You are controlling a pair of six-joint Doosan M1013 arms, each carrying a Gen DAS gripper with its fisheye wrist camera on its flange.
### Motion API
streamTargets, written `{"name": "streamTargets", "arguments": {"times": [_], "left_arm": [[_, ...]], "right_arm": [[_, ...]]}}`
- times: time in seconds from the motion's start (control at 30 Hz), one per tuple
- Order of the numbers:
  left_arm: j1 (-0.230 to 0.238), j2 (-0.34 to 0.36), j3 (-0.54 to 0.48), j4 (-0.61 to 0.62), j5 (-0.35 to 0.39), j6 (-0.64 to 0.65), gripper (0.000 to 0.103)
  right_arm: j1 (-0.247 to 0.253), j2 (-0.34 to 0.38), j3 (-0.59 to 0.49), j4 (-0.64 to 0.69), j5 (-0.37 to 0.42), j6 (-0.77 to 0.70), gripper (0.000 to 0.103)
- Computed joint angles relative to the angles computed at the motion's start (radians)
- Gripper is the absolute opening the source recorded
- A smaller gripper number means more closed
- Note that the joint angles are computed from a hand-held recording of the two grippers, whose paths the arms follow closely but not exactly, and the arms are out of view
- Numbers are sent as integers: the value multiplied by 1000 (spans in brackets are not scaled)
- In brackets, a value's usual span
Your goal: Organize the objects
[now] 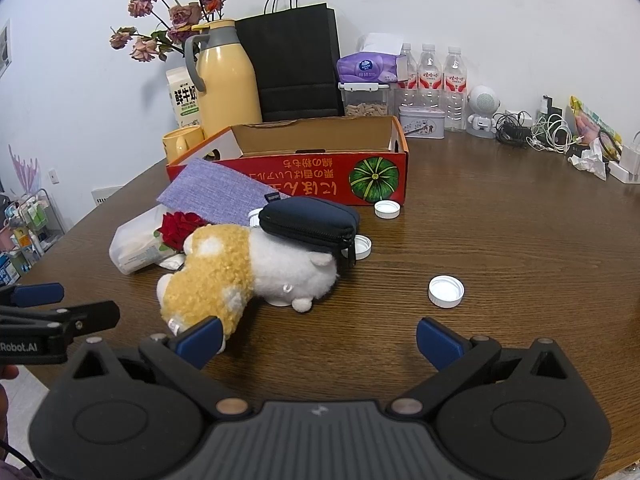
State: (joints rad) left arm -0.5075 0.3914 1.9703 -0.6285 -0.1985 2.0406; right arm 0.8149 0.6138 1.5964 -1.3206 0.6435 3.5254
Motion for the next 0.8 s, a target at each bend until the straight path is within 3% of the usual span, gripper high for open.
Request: {"name": "streamTargets", "arguments": {"times": [0.8], "left_arm": [[1,5,-8,-36,11,33,103]], "right_arm": [[-5,5,0,1,-10,2,103]]}}
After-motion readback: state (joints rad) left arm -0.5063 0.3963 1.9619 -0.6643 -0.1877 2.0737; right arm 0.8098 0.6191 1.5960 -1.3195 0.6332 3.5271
